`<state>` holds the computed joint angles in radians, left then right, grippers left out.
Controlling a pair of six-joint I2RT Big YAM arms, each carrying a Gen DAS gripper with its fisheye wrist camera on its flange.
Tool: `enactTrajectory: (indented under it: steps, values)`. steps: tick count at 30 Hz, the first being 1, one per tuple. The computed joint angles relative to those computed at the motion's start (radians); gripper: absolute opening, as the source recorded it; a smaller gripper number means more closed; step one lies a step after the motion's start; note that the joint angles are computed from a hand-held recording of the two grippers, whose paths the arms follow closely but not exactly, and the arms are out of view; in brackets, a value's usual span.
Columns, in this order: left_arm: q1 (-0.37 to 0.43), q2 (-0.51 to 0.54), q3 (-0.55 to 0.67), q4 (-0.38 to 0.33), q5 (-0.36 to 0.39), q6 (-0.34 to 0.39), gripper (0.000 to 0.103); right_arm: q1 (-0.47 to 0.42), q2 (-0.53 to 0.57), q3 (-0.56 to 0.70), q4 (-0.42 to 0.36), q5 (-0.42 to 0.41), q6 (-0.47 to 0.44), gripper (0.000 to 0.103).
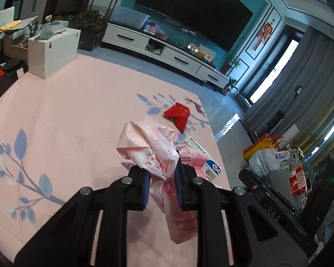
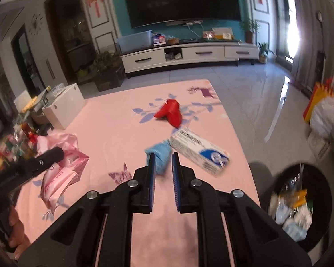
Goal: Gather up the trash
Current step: 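Carry the pink wrapper and blue cloth over the black bin with both tools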
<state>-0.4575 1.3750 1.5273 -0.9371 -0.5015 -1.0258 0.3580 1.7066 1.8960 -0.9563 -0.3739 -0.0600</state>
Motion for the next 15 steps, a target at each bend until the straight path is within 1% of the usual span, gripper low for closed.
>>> enactTrajectory:
  steps: [2,3,5,6,7,8,9,11,13,15]
  values:
    - [-0.019,0.007,0.002,-0.019,-0.045,-0.022,0.020,-0.017,0.017,0.017,-0.033,-0.027,-0.021,0.015]
    - [-0.025,0.008,-0.001,-0.033,-0.059,-0.035,0.021,-0.021,0.032,0.034,-0.043,-0.037,-0.017,0.015]
    - [-0.020,0.000,-0.023,-0.032,-0.033,-0.045,0.021,-0.020,0.083,0.092,-0.080,-0.076,0.011,0.018]
    - [-0.017,-0.007,-0.040,-0.029,-0.016,-0.051,0.021,-0.014,0.107,0.122,-0.099,-0.087,0.022,0.027]
    - [-0.015,-0.012,-0.055,-0.029,-0.007,-0.056,0.021,-0.002,0.141,0.165,-0.123,-0.090,0.035,0.041]
    - [-0.017,-0.016,-0.067,-0.034,-0.011,-0.062,0.021,0.009,0.165,0.196,-0.141,-0.086,0.039,0.050]
    - [-0.019,-0.019,-0.079,-0.040,-0.019,-0.070,0.021,0.023,0.192,0.230,-0.155,-0.085,0.046,0.062]
    - [-0.016,-0.033,-0.109,-0.029,-0.017,-0.071,0.021,0.047,0.245,0.288,-0.167,-0.099,0.048,0.063]
    - [-0.014,-0.045,-0.145,-0.012,-0.004,-0.073,0.021,0.073,0.308,0.361,-0.213,-0.054,0.042,0.063]
    - [-0.008,-0.049,-0.164,-0.005,0.010,-0.072,0.021,0.089,0.353,0.403,-0.230,-0.039,0.033,0.063]
